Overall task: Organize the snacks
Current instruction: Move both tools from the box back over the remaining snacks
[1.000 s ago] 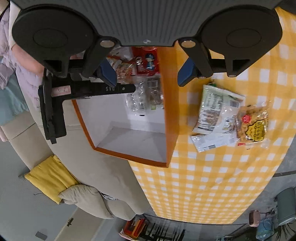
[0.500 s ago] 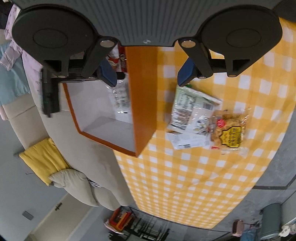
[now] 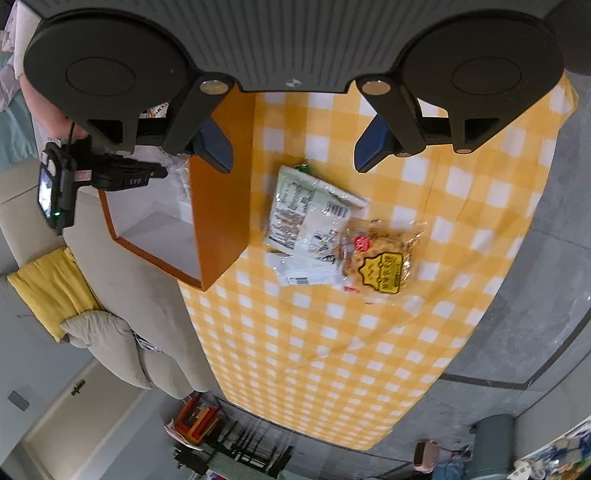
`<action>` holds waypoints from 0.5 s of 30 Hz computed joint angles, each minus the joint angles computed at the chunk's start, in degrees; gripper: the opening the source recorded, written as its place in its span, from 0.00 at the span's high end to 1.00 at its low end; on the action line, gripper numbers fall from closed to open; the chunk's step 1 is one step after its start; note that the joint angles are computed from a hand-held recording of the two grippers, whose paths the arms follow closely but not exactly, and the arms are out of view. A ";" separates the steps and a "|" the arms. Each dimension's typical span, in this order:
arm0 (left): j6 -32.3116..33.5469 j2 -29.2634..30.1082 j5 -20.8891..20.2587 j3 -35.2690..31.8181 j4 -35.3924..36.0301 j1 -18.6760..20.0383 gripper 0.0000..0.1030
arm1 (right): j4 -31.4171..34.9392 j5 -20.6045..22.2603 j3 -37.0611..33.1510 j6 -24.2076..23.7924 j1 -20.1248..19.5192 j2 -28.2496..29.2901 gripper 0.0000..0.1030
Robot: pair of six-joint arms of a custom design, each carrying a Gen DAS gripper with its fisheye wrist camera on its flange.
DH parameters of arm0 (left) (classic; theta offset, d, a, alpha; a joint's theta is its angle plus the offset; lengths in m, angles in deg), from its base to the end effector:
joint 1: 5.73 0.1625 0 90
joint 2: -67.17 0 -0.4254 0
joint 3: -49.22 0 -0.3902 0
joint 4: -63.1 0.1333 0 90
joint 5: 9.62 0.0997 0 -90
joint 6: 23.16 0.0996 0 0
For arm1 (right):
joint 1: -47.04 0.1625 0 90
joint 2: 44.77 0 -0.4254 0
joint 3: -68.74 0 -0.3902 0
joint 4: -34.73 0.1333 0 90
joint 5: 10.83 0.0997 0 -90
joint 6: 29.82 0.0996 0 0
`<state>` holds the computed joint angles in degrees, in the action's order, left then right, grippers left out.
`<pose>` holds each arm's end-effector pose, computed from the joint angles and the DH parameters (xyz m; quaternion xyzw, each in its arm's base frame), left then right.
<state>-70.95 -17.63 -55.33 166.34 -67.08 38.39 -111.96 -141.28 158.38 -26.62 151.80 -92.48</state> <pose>-0.2011 -0.4776 0.3205 -0.0412 0.9235 -0.3177 0.2110 0.2428 -0.6519 0.1686 0.0495 -0.9303 0.1726 0.3198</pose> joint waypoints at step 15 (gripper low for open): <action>0.98 -0.46 0.61 -0.36 1.80 0.27 0.15 | 1.80 -3.57 2.24 -6.92 2.74 -1.61 0.93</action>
<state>-69.97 -18.10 -54.72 165.98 -65.28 38.66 -110.16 -144.85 160.62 -33.54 154.54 -94.10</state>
